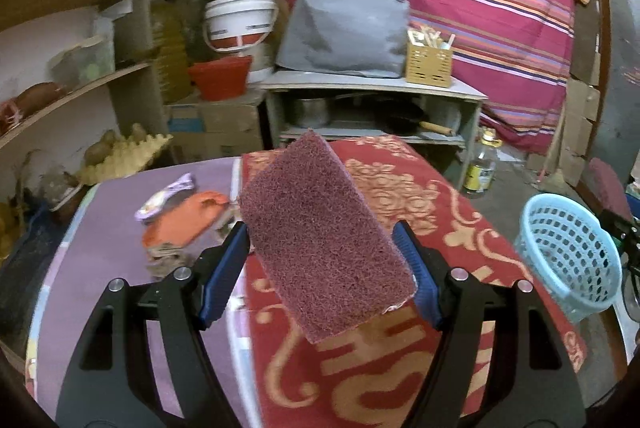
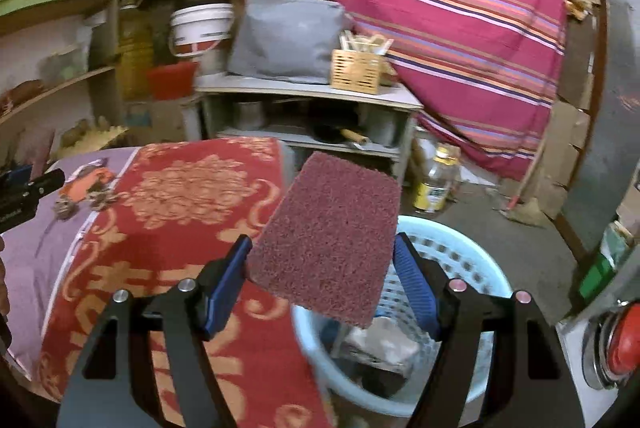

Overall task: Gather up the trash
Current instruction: 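Carry both maroon scouring pads over the light-blue basket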

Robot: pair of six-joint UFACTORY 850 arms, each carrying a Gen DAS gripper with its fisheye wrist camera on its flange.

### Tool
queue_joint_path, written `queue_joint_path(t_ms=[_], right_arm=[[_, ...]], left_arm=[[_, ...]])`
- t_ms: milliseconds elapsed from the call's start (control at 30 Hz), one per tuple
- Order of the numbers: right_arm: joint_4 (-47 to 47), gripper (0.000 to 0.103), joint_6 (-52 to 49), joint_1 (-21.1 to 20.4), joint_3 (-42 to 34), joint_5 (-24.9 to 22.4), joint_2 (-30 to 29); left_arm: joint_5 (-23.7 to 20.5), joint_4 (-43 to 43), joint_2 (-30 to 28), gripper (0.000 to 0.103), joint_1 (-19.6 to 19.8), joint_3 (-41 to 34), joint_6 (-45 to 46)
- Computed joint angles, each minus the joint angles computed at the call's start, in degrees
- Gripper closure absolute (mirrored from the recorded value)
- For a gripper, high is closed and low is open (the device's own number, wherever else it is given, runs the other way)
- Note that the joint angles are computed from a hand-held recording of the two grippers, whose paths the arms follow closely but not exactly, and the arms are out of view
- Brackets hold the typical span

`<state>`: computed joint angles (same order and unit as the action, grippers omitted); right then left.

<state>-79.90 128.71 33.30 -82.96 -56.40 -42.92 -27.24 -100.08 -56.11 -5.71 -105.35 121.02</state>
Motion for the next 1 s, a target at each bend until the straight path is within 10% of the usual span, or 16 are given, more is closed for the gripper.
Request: queue_joint_path(t_ms=[1000], right_arm=[[0.57, 0.032, 17.59, -3.25, 24.82, 3.53, 12.34]], left_arm=[[-4.18, -1.53, 3.35, 0.031, -14.45, 10.48, 8.28]])
